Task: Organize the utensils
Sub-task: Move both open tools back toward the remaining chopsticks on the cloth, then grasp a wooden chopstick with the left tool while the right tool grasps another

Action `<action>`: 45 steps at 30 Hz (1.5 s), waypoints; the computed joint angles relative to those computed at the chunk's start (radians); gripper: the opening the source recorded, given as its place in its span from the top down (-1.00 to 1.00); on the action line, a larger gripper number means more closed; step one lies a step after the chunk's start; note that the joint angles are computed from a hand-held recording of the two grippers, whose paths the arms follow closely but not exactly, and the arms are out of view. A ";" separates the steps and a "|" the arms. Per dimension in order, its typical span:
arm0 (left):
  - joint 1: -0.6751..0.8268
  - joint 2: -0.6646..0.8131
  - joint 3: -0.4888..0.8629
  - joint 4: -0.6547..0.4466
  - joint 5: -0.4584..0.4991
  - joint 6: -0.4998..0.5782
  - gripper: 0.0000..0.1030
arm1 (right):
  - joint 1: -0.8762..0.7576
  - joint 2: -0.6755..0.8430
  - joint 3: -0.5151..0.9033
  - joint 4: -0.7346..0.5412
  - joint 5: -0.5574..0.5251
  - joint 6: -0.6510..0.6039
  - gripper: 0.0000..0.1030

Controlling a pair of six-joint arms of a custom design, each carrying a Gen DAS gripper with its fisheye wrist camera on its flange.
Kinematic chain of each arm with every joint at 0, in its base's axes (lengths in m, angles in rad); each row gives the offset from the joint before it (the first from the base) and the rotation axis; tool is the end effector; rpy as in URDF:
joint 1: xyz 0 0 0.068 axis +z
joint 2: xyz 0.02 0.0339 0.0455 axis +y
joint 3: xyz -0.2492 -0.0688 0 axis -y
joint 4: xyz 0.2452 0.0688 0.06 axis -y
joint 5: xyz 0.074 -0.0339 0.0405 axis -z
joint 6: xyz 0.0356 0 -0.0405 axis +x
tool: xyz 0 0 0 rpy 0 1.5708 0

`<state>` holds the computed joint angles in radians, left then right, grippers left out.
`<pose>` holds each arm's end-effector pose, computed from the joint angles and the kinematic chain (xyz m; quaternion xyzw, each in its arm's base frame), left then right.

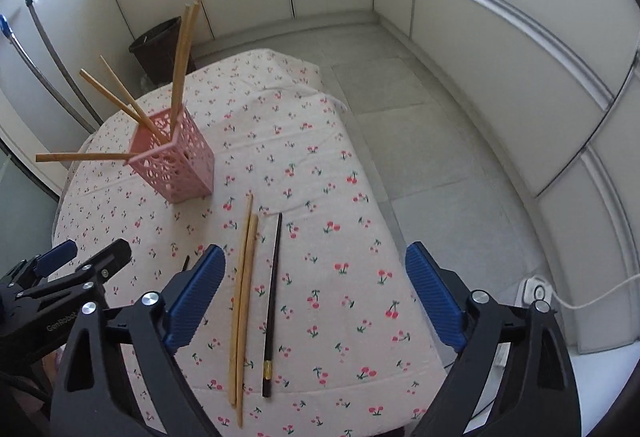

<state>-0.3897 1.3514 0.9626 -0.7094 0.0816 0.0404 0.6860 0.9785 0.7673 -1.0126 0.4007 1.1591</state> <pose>0.2443 -0.1035 0.2218 0.2166 0.9470 -0.0797 0.2235 0.1400 0.0966 0.2271 0.2596 0.9304 0.0165 0.2584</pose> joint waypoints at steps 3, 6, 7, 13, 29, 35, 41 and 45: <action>-0.039 0.058 -0.019 0.017 -0.031 0.011 -0.81 | -0.054 -0.047 -0.057 0.042 -0.101 0.005 -0.76; -0.079 0.132 -0.003 0.018 0.000 -0.008 -0.82 | -0.076 -0.093 -0.085 0.047 -0.125 0.020 -0.76; -0.087 0.155 0.006 0.022 0.022 -0.023 -0.82 | -0.085 -0.112 -0.089 0.044 -0.126 0.026 -0.76; -0.152 0.239 0.044 0.154 0.080 -0.153 -0.74 | -0.174 -0.241 -0.105 0.014 -0.168 0.009 -0.76; -0.275 0.496 0.200 0.242 -0.146 -0.388 0.29 | -0.351 -0.372 -0.126 0.040 -0.319 -0.077 -0.76; -0.262 0.474 0.171 0.267 -0.130 -0.308 0.92 | -0.360 -0.349 -0.141 0.062 -0.334 -0.082 -0.76; -0.169 0.306 0.028 0.294 0.053 -0.218 0.93 | -0.349 -0.281 -0.158 0.108 -0.336 -0.089 -0.76; -0.106 0.097 -0.069 0.232 0.111 -0.133 0.93 | -0.334 -0.176 -0.173 0.212 -0.380 -0.098 -0.76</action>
<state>-0.4958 1.4485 0.8938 -0.4778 0.1923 -0.0927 0.3518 0.8029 0.5943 -0.8001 0.0206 1.0607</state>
